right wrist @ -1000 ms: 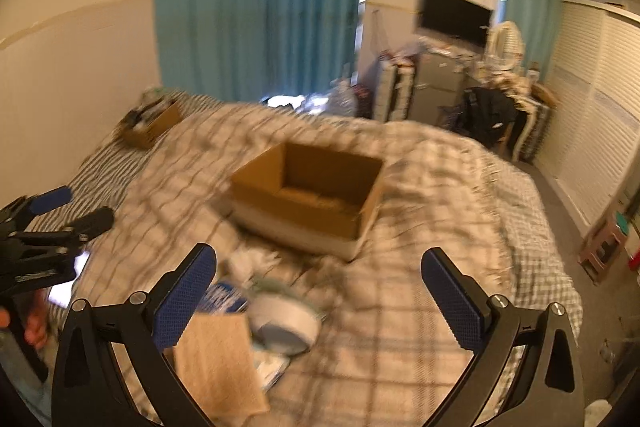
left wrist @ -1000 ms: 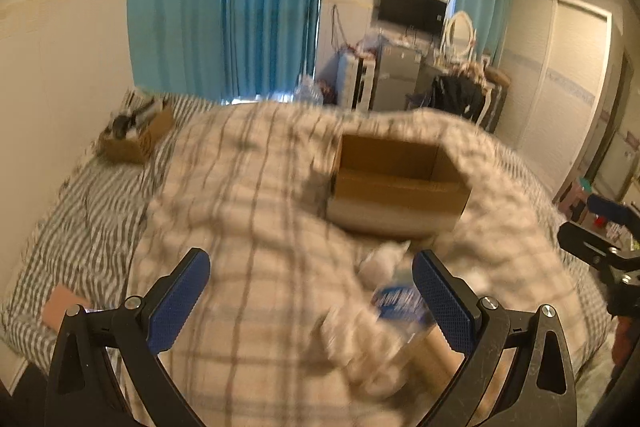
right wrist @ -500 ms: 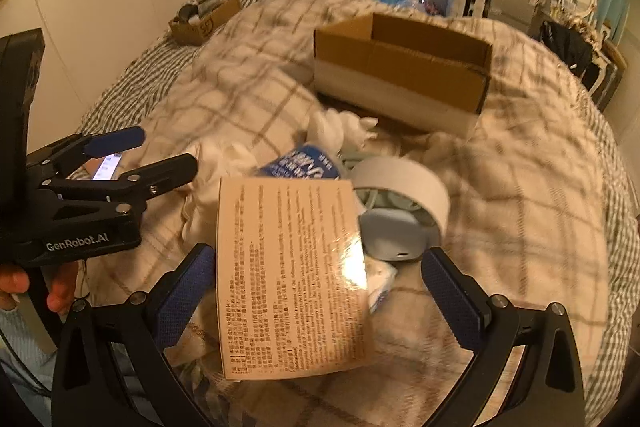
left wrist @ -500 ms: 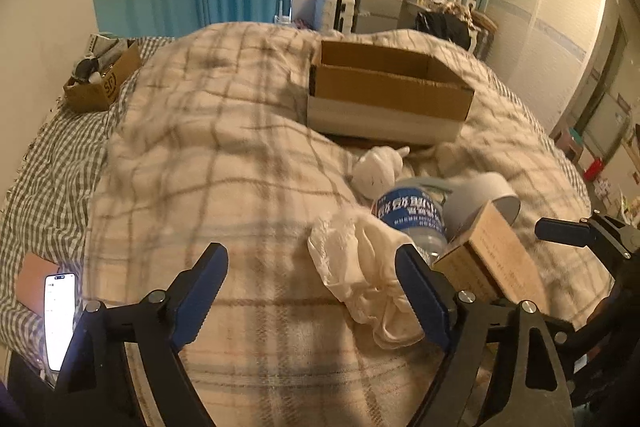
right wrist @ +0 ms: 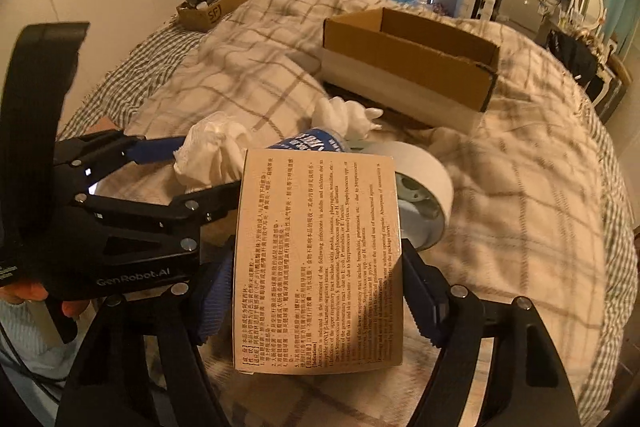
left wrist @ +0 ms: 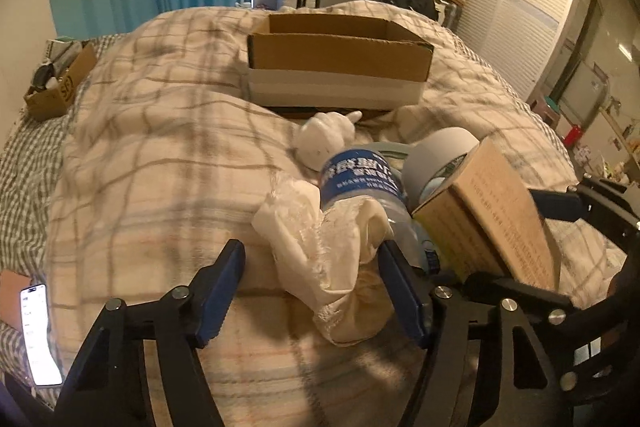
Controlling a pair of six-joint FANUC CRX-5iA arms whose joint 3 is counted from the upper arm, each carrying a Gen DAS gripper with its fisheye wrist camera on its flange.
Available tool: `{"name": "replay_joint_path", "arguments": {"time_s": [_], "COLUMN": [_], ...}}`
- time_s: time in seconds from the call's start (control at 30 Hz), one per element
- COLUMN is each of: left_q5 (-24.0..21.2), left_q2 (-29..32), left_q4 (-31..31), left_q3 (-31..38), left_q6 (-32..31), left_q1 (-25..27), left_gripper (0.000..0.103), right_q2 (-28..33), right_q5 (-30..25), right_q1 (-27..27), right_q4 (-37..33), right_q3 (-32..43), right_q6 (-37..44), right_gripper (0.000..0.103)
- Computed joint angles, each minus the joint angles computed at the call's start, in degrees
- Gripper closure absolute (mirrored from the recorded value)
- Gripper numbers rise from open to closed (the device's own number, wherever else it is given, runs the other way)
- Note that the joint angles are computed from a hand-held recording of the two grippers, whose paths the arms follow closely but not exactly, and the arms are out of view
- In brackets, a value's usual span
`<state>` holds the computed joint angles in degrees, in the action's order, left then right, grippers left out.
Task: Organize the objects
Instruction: 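Grasp the tan printed box with the right tool while the left tool grasps the white tissue, then carry the tan box with the right tool while the left tool drops the tissue into the cardboard box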
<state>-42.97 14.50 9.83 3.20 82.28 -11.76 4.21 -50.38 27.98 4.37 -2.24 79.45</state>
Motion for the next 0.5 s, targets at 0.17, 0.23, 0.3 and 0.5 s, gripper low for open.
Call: {"name": "replay_joint_path", "arguments": {"time_s": [0.17, 0.23, 0.3, 0.5], "left_q5": [0.4, 1.1, 1.7, 3.4], "left_q2": [0.6, 0.3, -0.1, -1.8], "left_q4": [3.8, 2.8, 3.1, 3.8], "left_q3": [-0.8, -0.7, -1.1, -0.8], "left_q6": [-3.8, -3.2, -3.4, -3.3], "left_q1": [-0.1, -0.5, -0.6, -0.2], "left_gripper": [0.07, 0.078, 0.082, 0.086], "right_q2": [-1.5, -2.1, -2.8, -3.7], "right_q5": [1.5, 2.2, 2.7, 4.5], "right_q1": [0.3, 0.2, -0.2, -1.5], "right_q4": [3.3, 4.5, 4.8, 6.7], "right_q3": [-1.6, -2.2, -2.4, -1.9], "right_q6": [-2.0, -2.8, -3.1, -3.7], "right_gripper": [0.029, 0.029, 0.029, 0.029]}}
